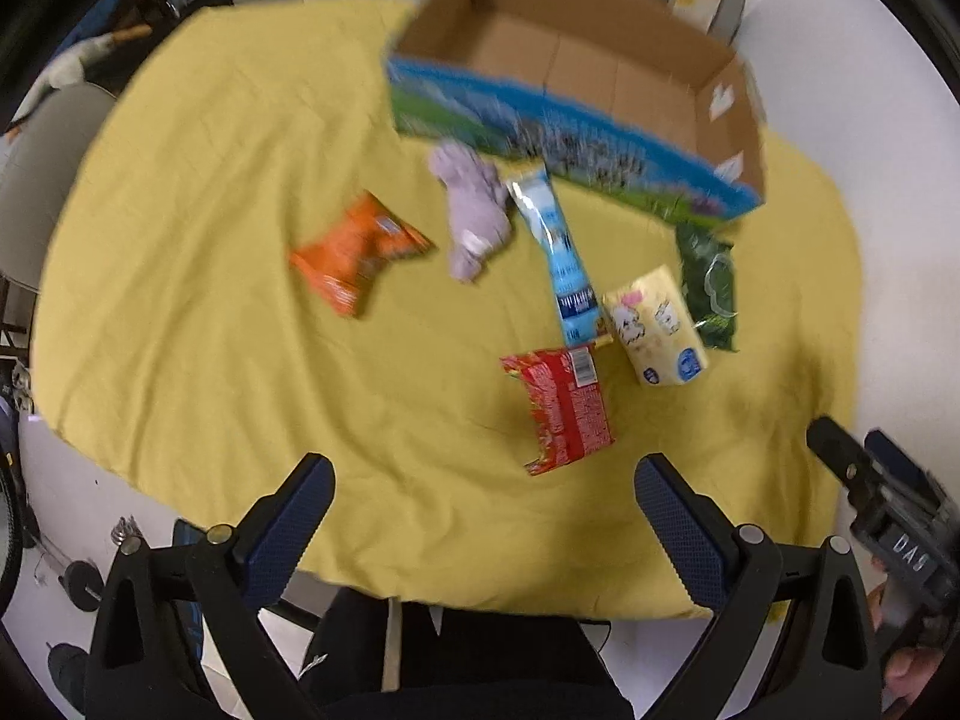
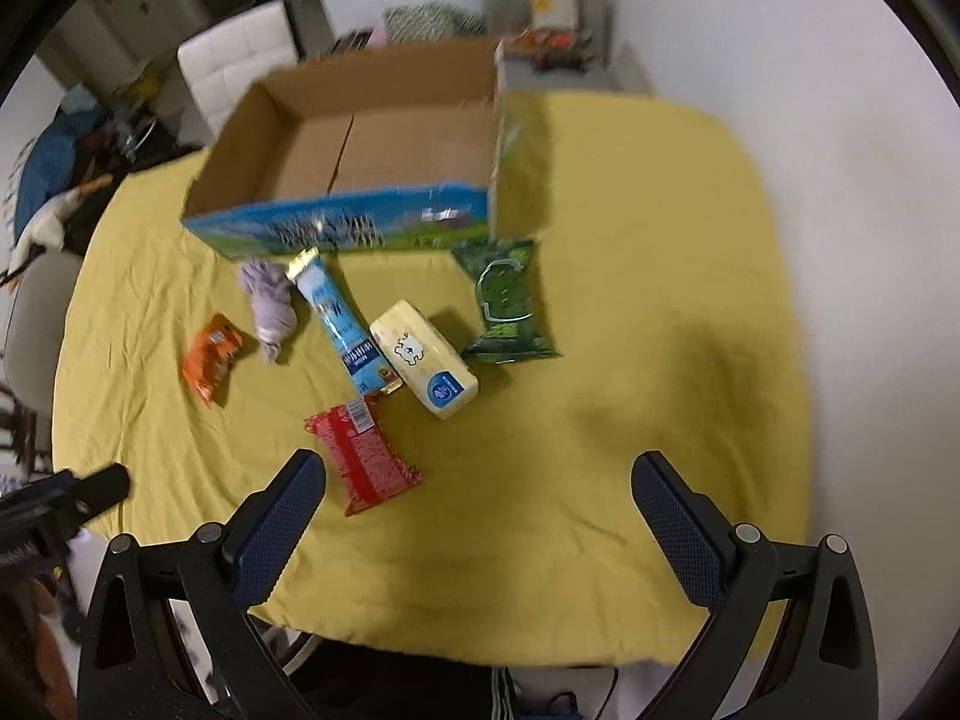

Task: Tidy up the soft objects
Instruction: 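Grasp the red snack bag with the left tool while the right tool grasps the cream tissue pack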

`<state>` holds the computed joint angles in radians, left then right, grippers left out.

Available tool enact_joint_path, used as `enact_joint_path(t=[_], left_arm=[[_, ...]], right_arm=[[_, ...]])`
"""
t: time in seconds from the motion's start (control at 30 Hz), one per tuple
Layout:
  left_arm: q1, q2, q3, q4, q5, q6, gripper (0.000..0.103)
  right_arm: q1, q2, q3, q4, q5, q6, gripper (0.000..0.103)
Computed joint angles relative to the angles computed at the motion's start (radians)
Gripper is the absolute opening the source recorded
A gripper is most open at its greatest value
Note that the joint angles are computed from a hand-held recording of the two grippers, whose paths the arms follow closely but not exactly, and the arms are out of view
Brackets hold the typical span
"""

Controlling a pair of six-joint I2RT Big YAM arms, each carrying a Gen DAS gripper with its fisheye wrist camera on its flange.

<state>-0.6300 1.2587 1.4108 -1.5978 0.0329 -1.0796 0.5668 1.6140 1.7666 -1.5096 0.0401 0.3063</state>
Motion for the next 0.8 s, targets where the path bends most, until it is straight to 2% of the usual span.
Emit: enact_joint_path(t=[0.1,0.23,0.33,0.37,0.5,0.57,0.7,0.8], left_arm=[[0.002,0.069,-0.051,0.099,0.087,0.003,0.090],[-0.007,0.175,-0.077,0.190,0.159,0.006,0.090],[-0.019,0.247,-0.091,0.237,0.207,0.002,0.090],[-0.024,0.271,-0.091,0.241,0.215,-0.002,0.088],[-0.032,0.319,-0.102,0.256,0.232,-0.013,0.063],[-0.035,0.316,-0.090,0.243,0.201,-0.014,0.052],[-0.026,0.295,-0.086,0.193,0.150,-0.023,0.046],[-0.013,0.275,-0.083,0.140,0.113,-0.022,0.045]], right_arm=[[-0.038,0.081,-0.008,0.036,-0.053,-0.062,0.102],[-0.070,0.194,0.026,0.045,-0.126,-0.138,0.092],[-0.082,0.264,0.065,0.038,-0.143,-0.184,0.085],[-0.085,0.284,0.078,0.032,-0.156,-0.208,0.084],[-0.088,0.314,0.107,0.006,-0.175,-0.258,0.084],[-0.084,0.326,0.117,-0.001,-0.187,-0.278,0.084],[-0.061,0.359,0.138,-0.013,-0.223,-0.314,0.083],[-0.036,0.404,0.158,-0.027,-0.239,-0.322,0.078]])
